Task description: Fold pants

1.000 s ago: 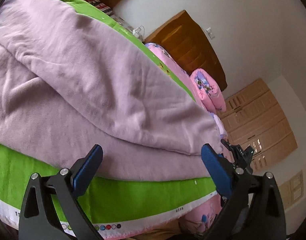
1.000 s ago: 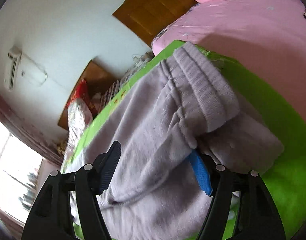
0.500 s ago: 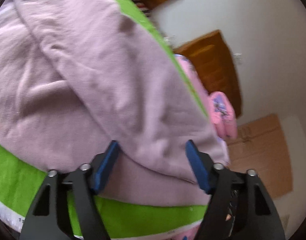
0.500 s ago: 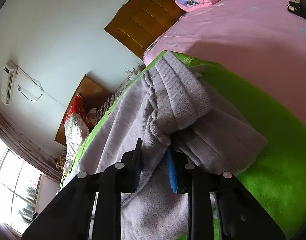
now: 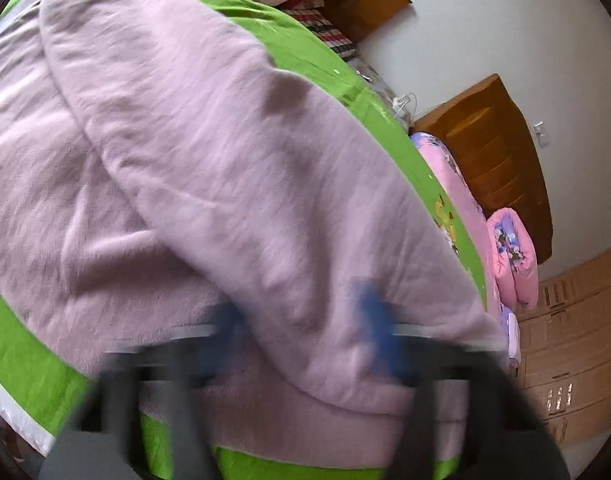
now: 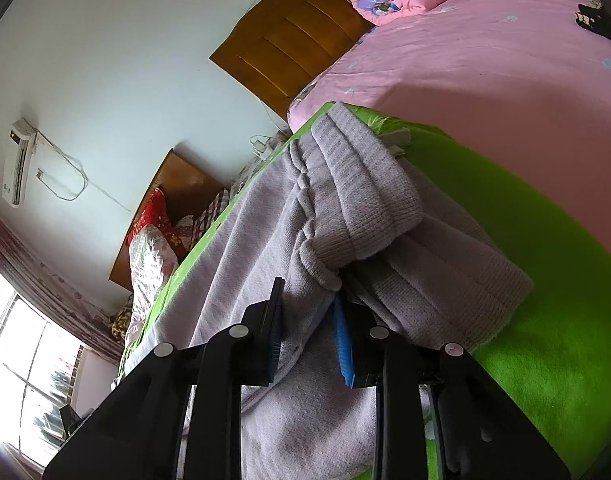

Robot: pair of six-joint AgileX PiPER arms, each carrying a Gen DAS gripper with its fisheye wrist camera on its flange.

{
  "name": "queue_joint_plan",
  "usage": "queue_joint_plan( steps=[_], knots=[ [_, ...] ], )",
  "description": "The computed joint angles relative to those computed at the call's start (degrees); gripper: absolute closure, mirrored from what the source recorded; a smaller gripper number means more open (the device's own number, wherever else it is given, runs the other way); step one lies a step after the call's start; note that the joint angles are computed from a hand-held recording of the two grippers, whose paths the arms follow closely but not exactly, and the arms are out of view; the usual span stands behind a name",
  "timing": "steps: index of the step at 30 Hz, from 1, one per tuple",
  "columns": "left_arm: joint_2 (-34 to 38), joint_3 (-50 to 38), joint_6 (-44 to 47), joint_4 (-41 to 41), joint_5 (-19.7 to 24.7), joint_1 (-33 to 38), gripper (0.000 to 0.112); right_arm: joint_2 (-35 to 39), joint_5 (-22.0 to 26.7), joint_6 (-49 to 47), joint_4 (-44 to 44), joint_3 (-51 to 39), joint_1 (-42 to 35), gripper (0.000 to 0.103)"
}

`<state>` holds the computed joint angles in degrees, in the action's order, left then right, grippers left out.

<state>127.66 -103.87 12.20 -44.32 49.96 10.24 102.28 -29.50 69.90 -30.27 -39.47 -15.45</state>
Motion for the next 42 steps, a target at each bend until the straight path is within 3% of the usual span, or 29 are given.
queue_joint_plan(
  steps=[3,6,11,14,16,18,20,22,27,30,33,37,38,40,41,42],
  knots=[
    [-0.7,3.2,6.4,-6.2,-0.8,2.0,0.108,-0.3,0.7,-0.1,-0.5,-0.5,0.2,0.083],
    [-1.2,-0.7,9.6,-9.0,3.7,3.9,0.108,-3.1,4.7,0.8,-4.6,-2.6,1.0,0.087],
    [-4.2,-8.7,16.1,-14.9,13.1,8.0,0.107,-12.1,6.1,6.9,-13.9,-3.6,0.2,0.089],
    [-7.1,-4.1,21.0,-16.3,16.6,10.7,0.106,-16.9,5.3,9.8,-19.2,0.5,-2.1,0.089],
    [-9.5,3.6,25.8,-15.5,15.1,11.5,0.105,-17.1,3.2,8.8,-19.6,5.3,-3.6,0.089],
    [-8.9,9.7,27.5,-11.7,12.3,11.2,0.105,-13.6,4.2,3.1,-14.7,8.1,-2.5,0.089],
    [-6.1,10.1,25.0,-7.5,10.9,9.9,0.106,-7.9,1.2,0.6,-11.5,9.5,-3.6,0.089],
    [-4.2,9.0,23.3,-6.1,10.0,9.3,0.106,-6.8,-2.2,1.9,-12.9,10.0,-5.5,0.089],
    [-10.0,10.9,26.9,-10.5,8.8,10.9,0.106,-12.5,-0.4,0.3,-12.0,10.4,-3.5,0.089],
    [-10.1,12.8,26.4,-8.3,7.3,10.7,0.106,-7.3,-2.0,-1.1,-10.4,10.6,-4.3,0.089],
    [-5.7,12.2,24.1,-6.5,6.2,9.9,0.106,-2.4,-10.0,-2.0,-10.6,12.2,-7.5,0.093],
    [-6.0,12.5,26.5,-6.6,4.8,9.6,0.104,-4.1,-6.5,-1.4,-10.4,11.5,-6.3,0.093],
    [-6.6,12.9,26.7,-6.2,4.5,9.5,0.099,-4.2,-6.2,-0.9,-10.8,11.4,-6.1,0.091],
    [-9.1,15.1,25.4,-4.4,1.3,8.7,0.079,-6.3,-3.8,2.1,-13.3,11.6,-6.0,0.085],
    [-11.9,17.5,23.0,-1.0,-3.2,7.6,0.051,-8.9,0.1,2.1,-12.0,11.9,-4.5,0.074],
    [-15.6,20.1,18.9,4.7,-9.0,6.4,0.033,-12.9,5.9,-0.2,-8.4,12.7,-2.4,0.061]
  ],
)
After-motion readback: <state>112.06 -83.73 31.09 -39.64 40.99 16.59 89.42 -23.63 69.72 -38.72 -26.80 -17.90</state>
